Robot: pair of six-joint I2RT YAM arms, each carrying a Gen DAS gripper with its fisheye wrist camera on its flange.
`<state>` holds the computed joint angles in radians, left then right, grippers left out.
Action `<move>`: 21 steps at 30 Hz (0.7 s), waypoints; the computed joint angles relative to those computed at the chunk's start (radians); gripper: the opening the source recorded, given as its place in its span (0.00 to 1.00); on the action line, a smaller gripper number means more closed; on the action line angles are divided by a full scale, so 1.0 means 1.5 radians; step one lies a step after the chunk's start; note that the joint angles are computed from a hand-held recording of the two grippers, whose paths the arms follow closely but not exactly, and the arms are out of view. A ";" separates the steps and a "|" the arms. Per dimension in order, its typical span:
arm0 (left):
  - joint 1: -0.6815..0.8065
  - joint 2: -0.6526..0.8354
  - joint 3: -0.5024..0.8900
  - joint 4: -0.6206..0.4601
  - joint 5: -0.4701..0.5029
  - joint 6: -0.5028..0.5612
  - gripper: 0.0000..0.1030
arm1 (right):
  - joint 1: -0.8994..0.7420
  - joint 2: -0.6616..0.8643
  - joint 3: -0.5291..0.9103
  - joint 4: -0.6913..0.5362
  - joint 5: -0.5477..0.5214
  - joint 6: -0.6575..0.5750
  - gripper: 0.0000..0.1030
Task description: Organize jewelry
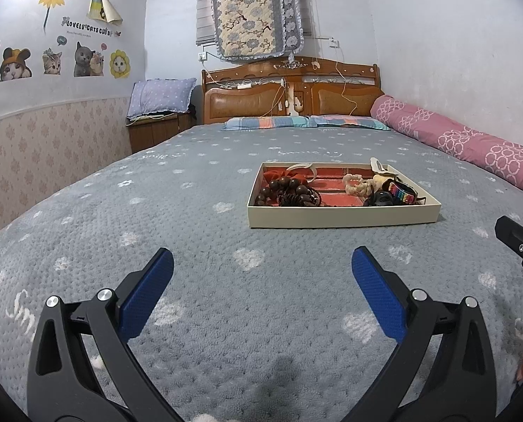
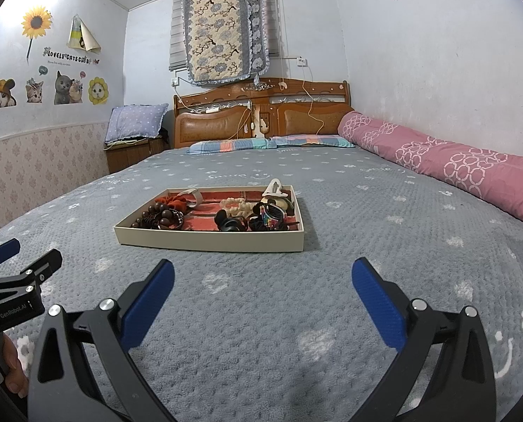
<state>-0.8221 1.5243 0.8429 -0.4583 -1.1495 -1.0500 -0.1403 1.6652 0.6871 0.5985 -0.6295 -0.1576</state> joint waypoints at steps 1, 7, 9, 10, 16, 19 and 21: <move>0.000 0.000 0.000 0.000 0.000 0.000 0.95 | 0.000 -0.001 0.001 -0.001 0.000 0.000 0.96; 0.000 0.001 0.000 -0.003 0.000 -0.003 0.95 | 0.000 -0.001 0.001 -0.002 0.000 0.000 0.96; 0.000 0.000 0.000 -0.002 0.001 -0.002 0.95 | -0.001 0.000 0.001 -0.001 -0.001 -0.001 0.96; 0.000 0.000 -0.001 -0.001 0.001 -0.002 0.95 | 0.000 -0.001 0.001 -0.002 0.000 0.000 0.96; 0.007 -0.005 -0.009 0.034 0.016 0.030 0.95 | 0.000 0.000 0.002 -0.003 0.000 -0.002 0.96; 0.009 -0.004 -0.013 0.054 0.020 0.050 0.95 | 0.000 0.000 0.002 -0.003 -0.001 -0.001 0.96; 0.001 0.003 -0.006 0.042 0.003 0.041 0.95 | 0.000 -0.001 0.002 -0.003 0.000 -0.001 0.96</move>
